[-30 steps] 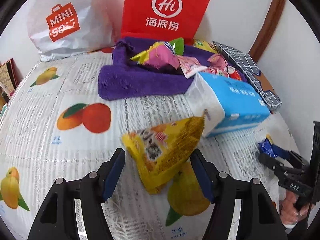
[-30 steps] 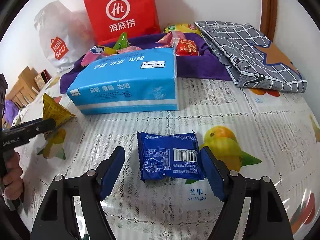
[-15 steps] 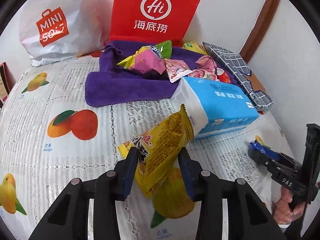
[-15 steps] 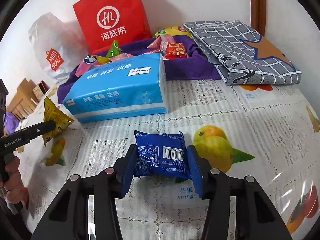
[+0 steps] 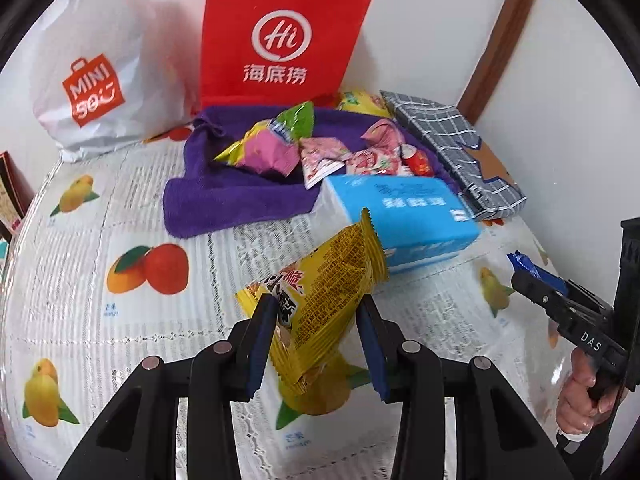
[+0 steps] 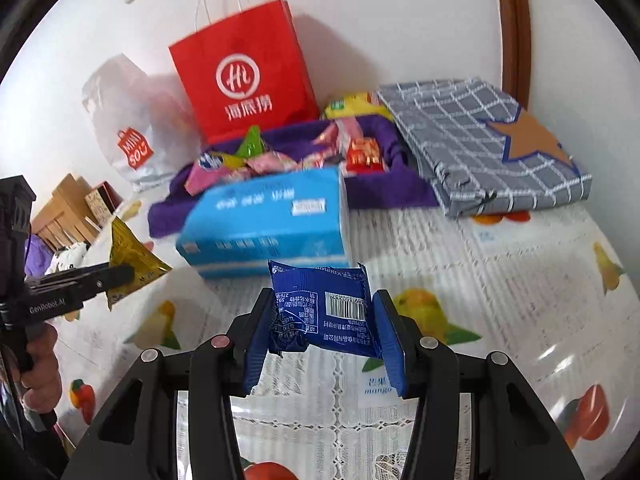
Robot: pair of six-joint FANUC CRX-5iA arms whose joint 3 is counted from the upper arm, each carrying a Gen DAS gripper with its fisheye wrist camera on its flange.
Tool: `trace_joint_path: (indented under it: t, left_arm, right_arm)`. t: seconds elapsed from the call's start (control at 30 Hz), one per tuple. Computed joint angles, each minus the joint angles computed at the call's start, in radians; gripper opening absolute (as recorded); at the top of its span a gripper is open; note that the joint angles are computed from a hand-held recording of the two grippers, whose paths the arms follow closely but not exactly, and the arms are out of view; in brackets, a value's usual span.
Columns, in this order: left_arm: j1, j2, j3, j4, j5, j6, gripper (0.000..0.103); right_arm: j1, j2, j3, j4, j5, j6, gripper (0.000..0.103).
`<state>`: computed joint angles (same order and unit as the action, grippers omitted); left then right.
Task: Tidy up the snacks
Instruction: 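Carry the yellow bag and blue packet over the purple towel with both tools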
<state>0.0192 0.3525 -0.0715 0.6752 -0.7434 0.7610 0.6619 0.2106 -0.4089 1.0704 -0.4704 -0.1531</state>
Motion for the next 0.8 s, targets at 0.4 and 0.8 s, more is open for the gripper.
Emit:
trace_joint_path:
  t: [0.4, 0.8]
  left_arm:
    - [-0.017, -0.003, 0.090, -0.012, -0.067, 0.032, 0.039]
    - [-0.024, 0.030, 0.219, -0.045, -0.087, 0.107, 0.039]
  right_arm:
    - [0.015, -0.009, 0.078, 0.037, -0.091, 0.029, 0.049]
    - [-0.001, 0.021, 0.200, -0.014, -0.107, 0.125, 0.049]
